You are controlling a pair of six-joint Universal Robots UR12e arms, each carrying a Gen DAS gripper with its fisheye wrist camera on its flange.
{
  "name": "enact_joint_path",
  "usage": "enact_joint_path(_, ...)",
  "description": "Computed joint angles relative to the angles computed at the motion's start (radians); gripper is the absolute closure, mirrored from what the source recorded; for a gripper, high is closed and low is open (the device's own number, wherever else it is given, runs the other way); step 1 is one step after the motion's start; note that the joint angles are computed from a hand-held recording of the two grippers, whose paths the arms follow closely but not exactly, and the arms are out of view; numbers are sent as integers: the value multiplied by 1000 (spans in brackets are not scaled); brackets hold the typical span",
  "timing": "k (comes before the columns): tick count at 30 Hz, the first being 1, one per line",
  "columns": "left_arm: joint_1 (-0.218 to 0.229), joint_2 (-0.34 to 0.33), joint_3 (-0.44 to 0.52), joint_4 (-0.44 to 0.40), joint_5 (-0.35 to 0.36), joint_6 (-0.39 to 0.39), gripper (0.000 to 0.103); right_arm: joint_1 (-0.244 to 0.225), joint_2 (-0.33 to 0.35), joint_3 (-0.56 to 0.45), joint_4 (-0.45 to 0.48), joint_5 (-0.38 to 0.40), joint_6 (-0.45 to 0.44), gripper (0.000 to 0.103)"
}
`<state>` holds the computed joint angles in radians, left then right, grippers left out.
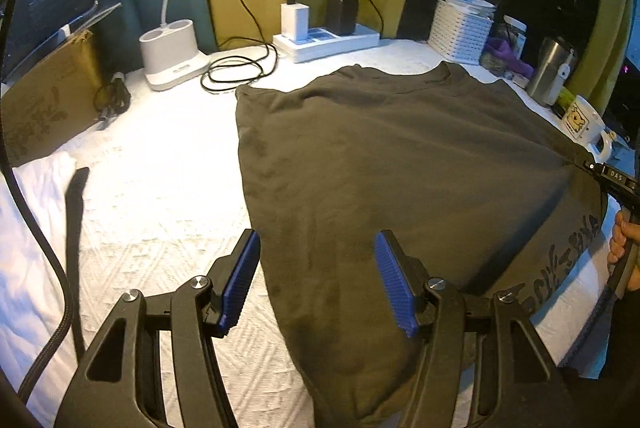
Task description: Fold small clothes
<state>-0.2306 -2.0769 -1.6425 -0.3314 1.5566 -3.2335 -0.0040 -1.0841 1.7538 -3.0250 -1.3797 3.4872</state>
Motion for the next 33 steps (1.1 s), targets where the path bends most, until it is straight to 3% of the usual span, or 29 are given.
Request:
enact_joint_path(8, 19, 17, -37, 44, -12, -17, 43, 21, -10, -20, 9, -63, -16, 93)
enact_joint_path(17, 58, 29, -72, 136, -16, -3, 43, 94, -1, -123, 21, -119, -114, 93)
enact_joint_path(23, 86, 36, -97, 206, -47, 8, 43, 162, 22, -203, 60, -105, -200, 93)
enact_joint_path(33, 122, 55, -148, 284, -97, 4, 43, 275, 77, -300, 201, -34, -338, 93)
